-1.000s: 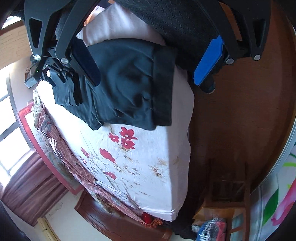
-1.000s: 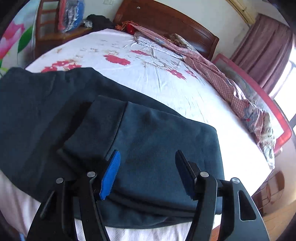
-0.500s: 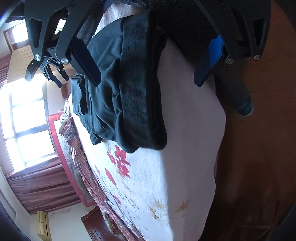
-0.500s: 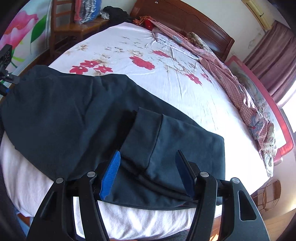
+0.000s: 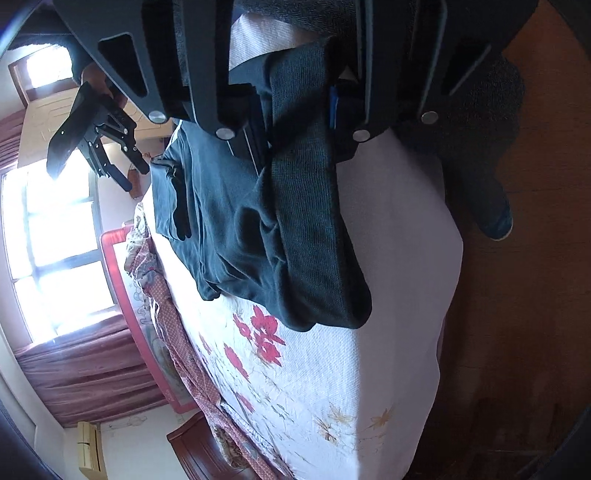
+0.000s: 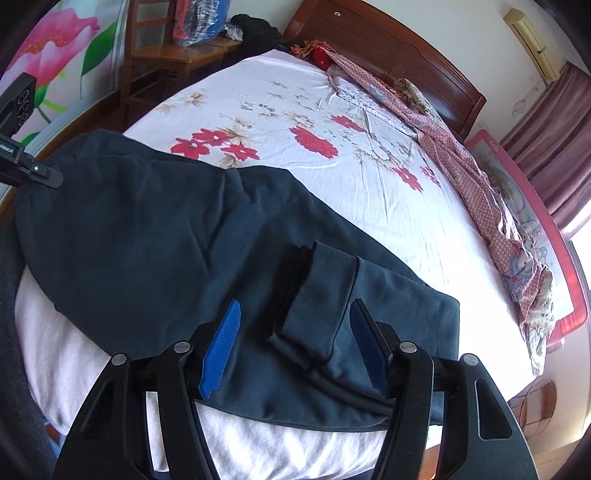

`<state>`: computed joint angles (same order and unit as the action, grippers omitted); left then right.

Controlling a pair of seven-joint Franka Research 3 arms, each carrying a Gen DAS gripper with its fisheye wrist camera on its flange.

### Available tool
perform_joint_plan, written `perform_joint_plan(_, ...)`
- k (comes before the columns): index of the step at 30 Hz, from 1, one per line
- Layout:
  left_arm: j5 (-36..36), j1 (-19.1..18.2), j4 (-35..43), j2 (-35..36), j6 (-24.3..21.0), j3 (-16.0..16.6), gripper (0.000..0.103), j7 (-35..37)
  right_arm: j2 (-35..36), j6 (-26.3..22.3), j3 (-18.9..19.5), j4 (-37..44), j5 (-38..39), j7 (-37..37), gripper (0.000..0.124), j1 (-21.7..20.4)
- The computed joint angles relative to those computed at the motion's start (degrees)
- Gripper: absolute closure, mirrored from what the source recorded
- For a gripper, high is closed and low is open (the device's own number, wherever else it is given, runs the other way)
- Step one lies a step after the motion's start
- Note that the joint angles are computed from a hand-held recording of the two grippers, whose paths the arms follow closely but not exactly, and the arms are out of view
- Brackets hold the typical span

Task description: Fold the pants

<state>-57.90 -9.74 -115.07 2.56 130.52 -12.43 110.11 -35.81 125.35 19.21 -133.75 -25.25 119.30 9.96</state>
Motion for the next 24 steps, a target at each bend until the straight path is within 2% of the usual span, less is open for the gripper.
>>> perform_joint_plan(1, 0.6, 0.0, 0.7, -0.1, -0.4, 0.0, 0.08, -1.9, -1.5, 4.6, -1.5, -1.7, 2.3, 1.1, 0.063, 1.5)
perform_joint_plan(2, 1.5, -0.2, 1.4, -0.4, -0.8, -0.1, 0.08, -4.2, -2.8, 9.2, -1.6, -3.3, 3.3, 2.4, 0.053, 2.1)
perform_joint_plan(3, 3.1, -0.1, 2.7, -0.2, -1.8, 0.1, 0.08, -6.5, -3.5, 13.2, 0.1, -4.3, 2.3, 3.7, 0.046, 1.6)
perform_joint_plan(5, 7.1, -0.6, 5.8, 0.3, -3.1, -0.1, 0.08, -11.1, -4.4, 22.9, 3.9, -6.5, -1.5, 4.4, 0.043, 0.3)
perform_joint_plan(6, 9.8, -0.7, 7.3, 0.4, -4.0, -0.2, 0.08, -13.0, -4.4, 26.5, 7.5, -6.5, -4.7, 5.1, 0.042, -1.9)
perform_joint_plan(8, 13.5, -0.8, 10.3, 0.8, -6.2, -0.3, 0.08, -15.8, -4.0, 29.9, 15.9, -5.0, -12.3, 6.0, 0.03, -7.7)
perform_joint_plan(10, 16.0, -1.0, 13.5, 1.9, -8.1, -0.6, 0.08, -18.5, -3.8, 32.0, 23.3, -2.6, -19.2, 7.8, 0.03, -13.6)
perform_joint_plan(11, 17.0, -0.9, 14.7, 2.2, -9.0, -0.6, 0.08, -19.2, -3.7, 34.1, 25.6, -1.8, -21.7, 8.7, 0.029, -15.7)
perform_joint_plan(14, 18.9, -0.9, 17.8, 3.5, -10.8, -1.1, 0.08, -21.2, -4.2, 31.5, 35.8, 1.9, -28.2, 9.0, 0.025, -24.9)
perform_joint_plan(17, 20.1, -0.9, 20.3, 4.5, -12.4, -1.6, 0.08, -22.2, -2.4, 29.9, 43.0, 4.7, -31.3, 8.7, 0.025, -32.4)
perform_joint_plan(19, 20.5, -0.8, 21.5, 5.1, -13.4, -1.9, 0.08, -22.8, -1.1, 24.5, 49.0, 8.1, -30.5, 7.3, 0.025, -38.7)
perform_joint_plan(21, 20.6, -0.8, 22.6, 5.6, -14.1, -2.1, 0.08, -23.4, -0.7, 25.4, 51.4, 9.3, -30.0, 5.8, 0.029, -42.4)
perform_joint_plan(22, 20.9, -0.8, 23.2, 6.0, -14.4, -2.2, 0.08, -23.7, 0.7, 26.0, 51.0, 9.8, -28.1, 4.9, 0.06, -42.6)
perform_joint_plan(24, 24.2, -1.3, 24.9, 6.7, -14.8, -2.3, 0.078, -25.6, 3.6, 24.8, 49.5, 11.4, -23.7, 1.7, 0.085, -41.8)
